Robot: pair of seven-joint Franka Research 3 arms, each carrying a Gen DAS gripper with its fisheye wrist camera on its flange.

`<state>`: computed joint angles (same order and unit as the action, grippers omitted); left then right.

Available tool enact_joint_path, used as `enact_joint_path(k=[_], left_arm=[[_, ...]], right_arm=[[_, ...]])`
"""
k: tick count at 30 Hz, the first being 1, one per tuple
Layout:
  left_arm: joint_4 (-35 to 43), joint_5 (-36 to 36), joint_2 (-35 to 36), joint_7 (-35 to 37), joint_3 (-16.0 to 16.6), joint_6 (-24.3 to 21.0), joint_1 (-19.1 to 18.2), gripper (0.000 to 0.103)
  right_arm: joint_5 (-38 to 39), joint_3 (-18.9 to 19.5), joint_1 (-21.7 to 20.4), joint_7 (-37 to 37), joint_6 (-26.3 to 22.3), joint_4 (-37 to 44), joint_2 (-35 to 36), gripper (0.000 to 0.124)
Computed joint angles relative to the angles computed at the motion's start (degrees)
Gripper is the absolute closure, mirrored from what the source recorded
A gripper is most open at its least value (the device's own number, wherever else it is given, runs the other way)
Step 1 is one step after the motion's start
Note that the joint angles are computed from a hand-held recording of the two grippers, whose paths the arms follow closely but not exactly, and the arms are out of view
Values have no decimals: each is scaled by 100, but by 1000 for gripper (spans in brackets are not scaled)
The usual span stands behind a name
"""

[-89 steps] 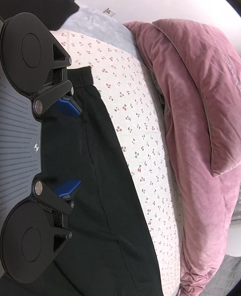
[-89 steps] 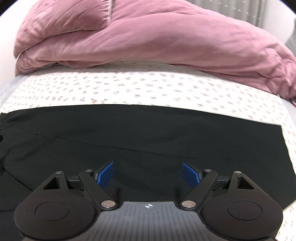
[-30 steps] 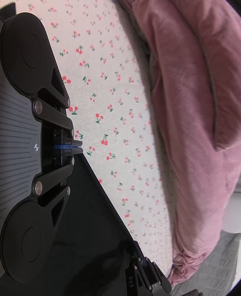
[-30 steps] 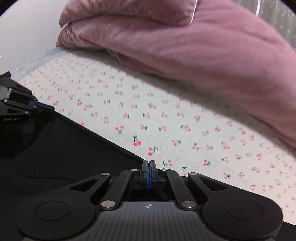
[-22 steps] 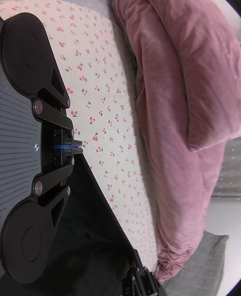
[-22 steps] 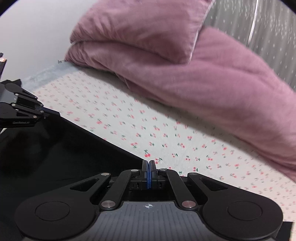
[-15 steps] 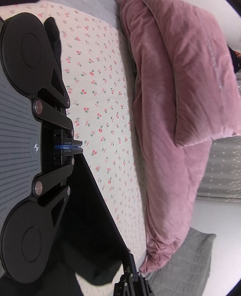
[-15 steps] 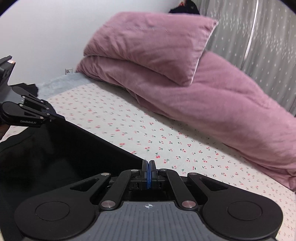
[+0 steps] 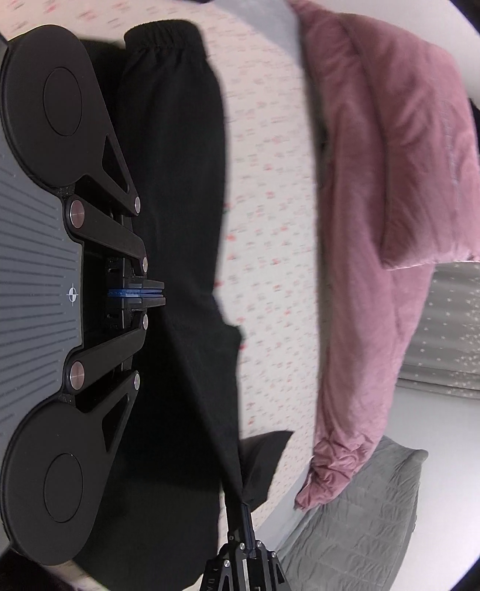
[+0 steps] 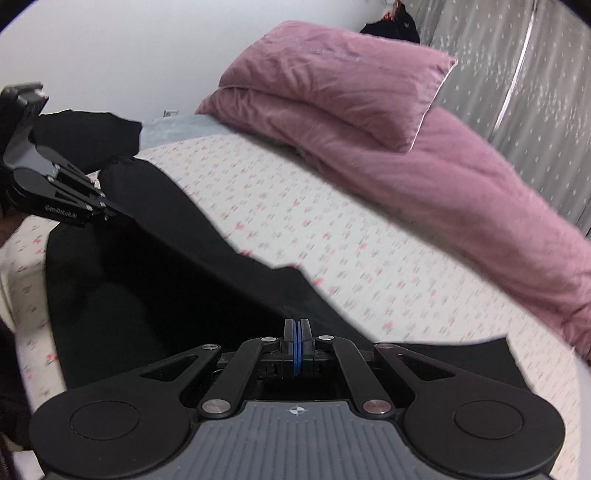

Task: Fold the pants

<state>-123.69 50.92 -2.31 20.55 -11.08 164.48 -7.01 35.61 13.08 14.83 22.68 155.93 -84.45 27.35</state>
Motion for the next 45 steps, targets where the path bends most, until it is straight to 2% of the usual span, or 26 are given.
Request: enact_joint_path(k=[5,9,12,14,16,17,18,19,20,21,22,24,27,31,36,40,42,43,44,45], left_arm=[[-461,-64,-37,-429,-13,264,11,103],[-672,-510,16,-193,17,488,2,103],[-855,-560,-2,-366,48,813,57,102],[-1010,-352,-64,-811,47,1081,161,99],[-1083,388,-193,-1671,-59,1123,354,98],[-1132,636,-296,-1953,-109,1067,416,95],[-1186,844,-408,-2187,-160,995,472,85],[-1246,1062,-517,-2427,-209,949,541,70],[-1298,1320,-632,-2753,-283,868,623,60],[-1339,1645,-745,-3184,-373,757,719,38],[-1369,1956,-841,-3590,-442,633,791,31],[-1422,2121,-969,-3920,-423,440,797,31],[-1467,2704,-1096,-4907,-398,392,912,32],[-1467,3279,-1150,-6169,-328,-29,902,39],[-1391,4103,-977,-7849,34,194,838,67],[-1174,4377,-663,-8354,233,319,758,78],[-1138,4417,-598,-8492,252,188,703,82],[-1108,4426,-567,-8549,256,107,680,89],[-1083,4392,-546,-8562,253,11,655,93],[-1066,4375,-540,-8570,244,-86,631,102]], right_arm=[[14,-80,-5,278,-394,-284,-20,124],[-452,-310,183,712,-659,-381,41,124],[-905,-479,351,1146,-832,-355,145,123],[-1062,-508,392,1365,-853,-315,227,122],[-1013,-454,334,1557,-924,-274,223,116],[-939,-420,281,1648,-985,-280,186,103],[-821,-374,212,1718,-1039,-258,160,90],[-604,-286,109,1714,-998,-282,106,87],[-442,-235,54,1700,-872,-322,54,86],[-337,-222,46,1716,-674,-382,0,85],[-268,-229,62,1766,-446,-430,-32,84],[-233,-283,120,1982,-45,-409,12,79],[-563,-551,363,2701,470,-297,185,78],[-1281,-974,683,3786,696,-50,503,78],[-1857,-1298,844,4906,714,434,908,77],[-2212,-1375,904,5567,668,829,1219,77],[-2542,-1621,1075,5942,744,1031,1416,78],[-2699,-1748,1155,6143,738,1140,1507,79],[-2884,-1944,1270,6406,740,1283,1647,85],[-3039,-2073,1335,6593,710,1429,1774,102]])
